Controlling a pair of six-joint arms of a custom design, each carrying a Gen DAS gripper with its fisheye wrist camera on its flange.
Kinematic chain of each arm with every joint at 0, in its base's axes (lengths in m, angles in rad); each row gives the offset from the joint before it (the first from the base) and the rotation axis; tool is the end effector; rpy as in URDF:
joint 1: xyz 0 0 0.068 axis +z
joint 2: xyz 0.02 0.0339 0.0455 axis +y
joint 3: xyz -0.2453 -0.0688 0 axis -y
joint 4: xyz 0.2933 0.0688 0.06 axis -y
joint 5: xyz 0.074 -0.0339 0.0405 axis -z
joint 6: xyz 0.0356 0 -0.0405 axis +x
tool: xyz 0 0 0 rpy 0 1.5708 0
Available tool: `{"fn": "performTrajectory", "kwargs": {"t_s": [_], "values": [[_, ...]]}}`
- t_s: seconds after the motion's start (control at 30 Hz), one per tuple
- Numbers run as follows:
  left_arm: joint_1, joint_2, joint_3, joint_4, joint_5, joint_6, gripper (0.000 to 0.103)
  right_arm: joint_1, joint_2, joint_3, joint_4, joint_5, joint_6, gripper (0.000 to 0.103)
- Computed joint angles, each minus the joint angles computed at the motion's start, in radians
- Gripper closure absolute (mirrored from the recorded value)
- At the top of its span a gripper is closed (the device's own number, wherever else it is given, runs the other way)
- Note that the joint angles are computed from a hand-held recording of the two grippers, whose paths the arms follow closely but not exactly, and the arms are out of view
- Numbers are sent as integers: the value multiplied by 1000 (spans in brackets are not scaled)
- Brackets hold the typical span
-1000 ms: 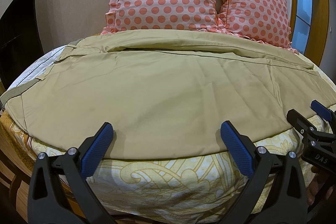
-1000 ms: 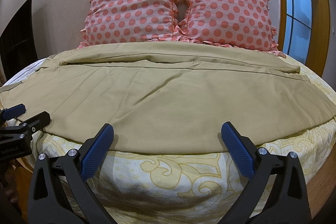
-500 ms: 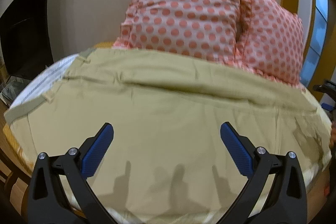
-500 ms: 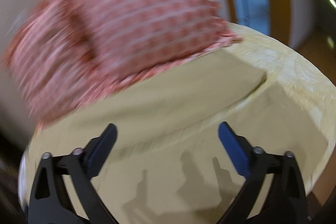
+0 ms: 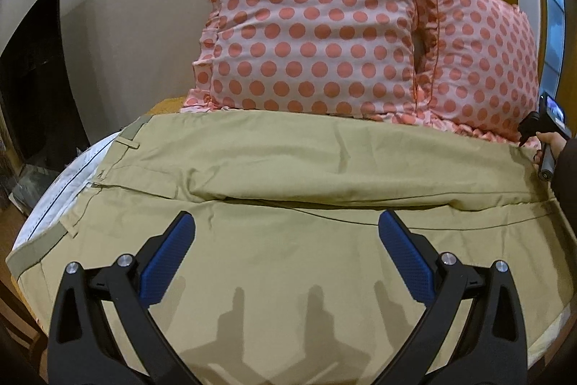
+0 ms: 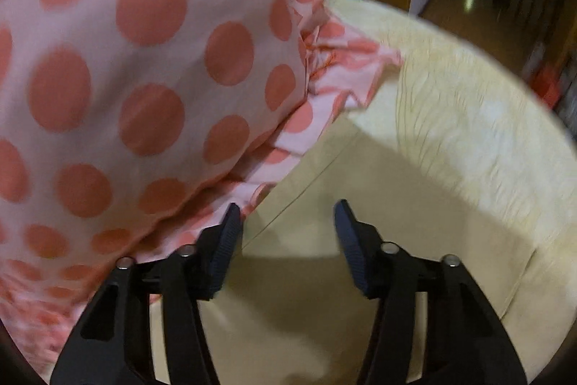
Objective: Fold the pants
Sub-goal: 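Move the right tool to the trouser leg end and close on it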
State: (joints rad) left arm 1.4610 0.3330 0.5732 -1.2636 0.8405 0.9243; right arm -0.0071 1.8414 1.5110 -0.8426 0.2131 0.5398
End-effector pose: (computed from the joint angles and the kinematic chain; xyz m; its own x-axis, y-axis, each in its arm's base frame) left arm 0.0384 0.1061 0.2383 -0.5517 -0.1453 -0.8213 -0.2992 0.9537 0.0322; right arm 0.4246 -0.0105 0.2112 -0.7451 0.5076 -0.4325 0.5501 0.8345 0.0319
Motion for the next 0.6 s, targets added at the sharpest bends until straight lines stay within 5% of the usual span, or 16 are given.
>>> {"fn": "performTrajectory", "kwargs": {"t_s": [0.1, 0.2, 0.4, 0.47, 0.53, 0.6], "values": [[-27, 4, -12, 32, -17, -27, 2, -16, -90, -149, 146, 0, -57, 83], [-5, 49, 3, 23, 10, -5, 2, -97, -186, -279, 258, -172, -69, 100], [124, 185, 69, -53, 89, 148, 2, -355, -602, -633, 410, -678, -29, 101], [179, 252, 100, -78, 116, 206, 2, -467, -806, -745, 345, -840, -61, 101], [228, 322, 134, -102, 139, 261, 2, -681, -1057, -834, 101, -1060, -199, 101], [266, 390, 172, -117, 164, 297, 2, -884, -1167, -855, -212, -1173, -462, 101]]}}
